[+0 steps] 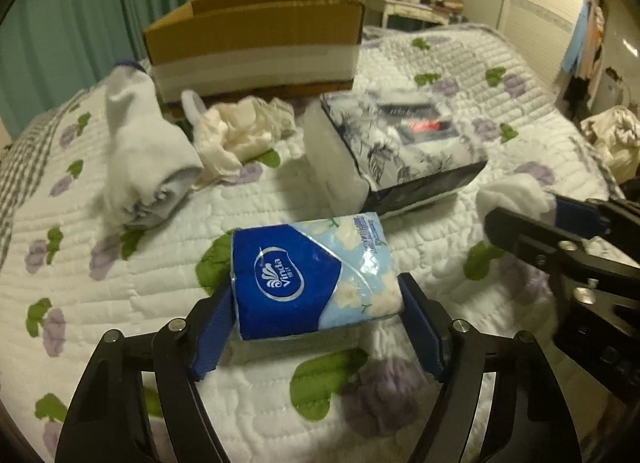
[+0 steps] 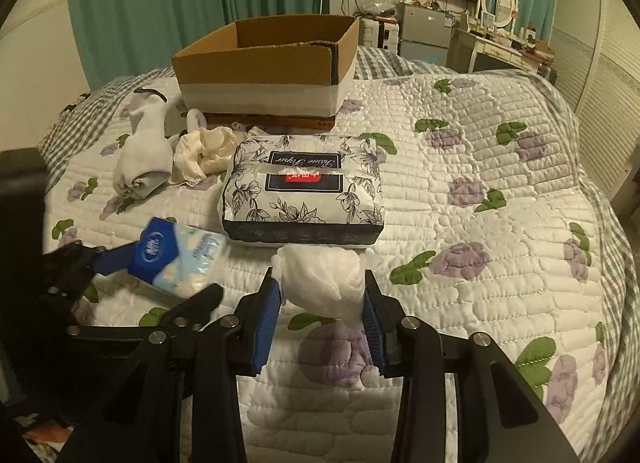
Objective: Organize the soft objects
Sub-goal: 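Carry the cotton wad into the box with the right tool while the left tool drops the tissue pack in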
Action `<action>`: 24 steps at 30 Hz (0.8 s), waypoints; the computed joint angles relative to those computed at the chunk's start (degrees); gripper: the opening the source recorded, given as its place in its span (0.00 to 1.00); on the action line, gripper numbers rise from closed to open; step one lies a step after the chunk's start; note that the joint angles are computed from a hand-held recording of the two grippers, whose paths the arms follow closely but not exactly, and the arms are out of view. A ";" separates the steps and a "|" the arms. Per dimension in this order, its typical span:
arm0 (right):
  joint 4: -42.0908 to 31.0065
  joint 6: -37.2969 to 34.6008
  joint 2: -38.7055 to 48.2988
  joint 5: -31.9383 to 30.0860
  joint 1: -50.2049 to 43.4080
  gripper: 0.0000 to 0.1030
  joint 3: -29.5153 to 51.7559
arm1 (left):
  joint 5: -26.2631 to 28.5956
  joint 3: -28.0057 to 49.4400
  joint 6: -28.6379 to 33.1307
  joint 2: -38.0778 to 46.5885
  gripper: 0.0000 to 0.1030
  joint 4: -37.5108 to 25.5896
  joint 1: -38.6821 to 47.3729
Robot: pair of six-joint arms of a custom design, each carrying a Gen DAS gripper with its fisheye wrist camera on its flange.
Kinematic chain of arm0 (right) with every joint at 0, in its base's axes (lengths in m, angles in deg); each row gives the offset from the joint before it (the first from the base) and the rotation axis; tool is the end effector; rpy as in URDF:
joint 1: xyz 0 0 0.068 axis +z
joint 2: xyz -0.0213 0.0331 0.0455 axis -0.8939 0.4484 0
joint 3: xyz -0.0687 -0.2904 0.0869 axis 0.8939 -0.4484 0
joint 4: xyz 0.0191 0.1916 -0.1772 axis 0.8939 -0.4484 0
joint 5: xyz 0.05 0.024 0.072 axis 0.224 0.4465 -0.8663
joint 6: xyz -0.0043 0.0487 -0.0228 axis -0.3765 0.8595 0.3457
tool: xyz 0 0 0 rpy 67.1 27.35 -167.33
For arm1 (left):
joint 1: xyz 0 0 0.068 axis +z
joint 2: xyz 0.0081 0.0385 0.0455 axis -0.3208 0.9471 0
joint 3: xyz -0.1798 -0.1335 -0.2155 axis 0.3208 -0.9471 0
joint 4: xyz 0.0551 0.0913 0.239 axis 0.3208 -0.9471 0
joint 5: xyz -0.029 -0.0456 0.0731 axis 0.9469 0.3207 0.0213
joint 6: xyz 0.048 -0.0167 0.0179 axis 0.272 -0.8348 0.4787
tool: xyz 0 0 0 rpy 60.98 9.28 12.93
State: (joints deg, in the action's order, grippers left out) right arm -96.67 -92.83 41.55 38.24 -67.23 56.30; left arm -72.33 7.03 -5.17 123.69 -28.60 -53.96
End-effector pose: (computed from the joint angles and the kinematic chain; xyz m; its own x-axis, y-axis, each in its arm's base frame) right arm 0.1466 -0.0050 0.1595 -0.7717 -0.1124 -0.6260 -0.1484 0.9889 0.0054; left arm 0.1672 -0.1099 0.1422 -0.7718 0.1910 -0.6064 0.2596 0.9654 -0.0263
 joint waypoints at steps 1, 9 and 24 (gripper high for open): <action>-1.21 0.15 -1.59 0.19 0.17 0.37 0.17 | -0.26 -0.25 0.12 -2.57 0.73 -1.57 -0.21; -14.51 2.65 -13.89 -0.37 3.46 0.37 6.71 | -1.26 1.43 4.03 -22.68 0.74 -16.53 2.19; -9.99 3.44 0.28 -0.05 10.97 0.37 32.39 | 3.20 21.15 18.72 -18.25 0.74 -13.38 21.07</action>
State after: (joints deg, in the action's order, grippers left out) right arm -106.66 -89.39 41.83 38.19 -56.26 88.69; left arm -69.13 28.18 13.56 105.44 -41.98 -32.89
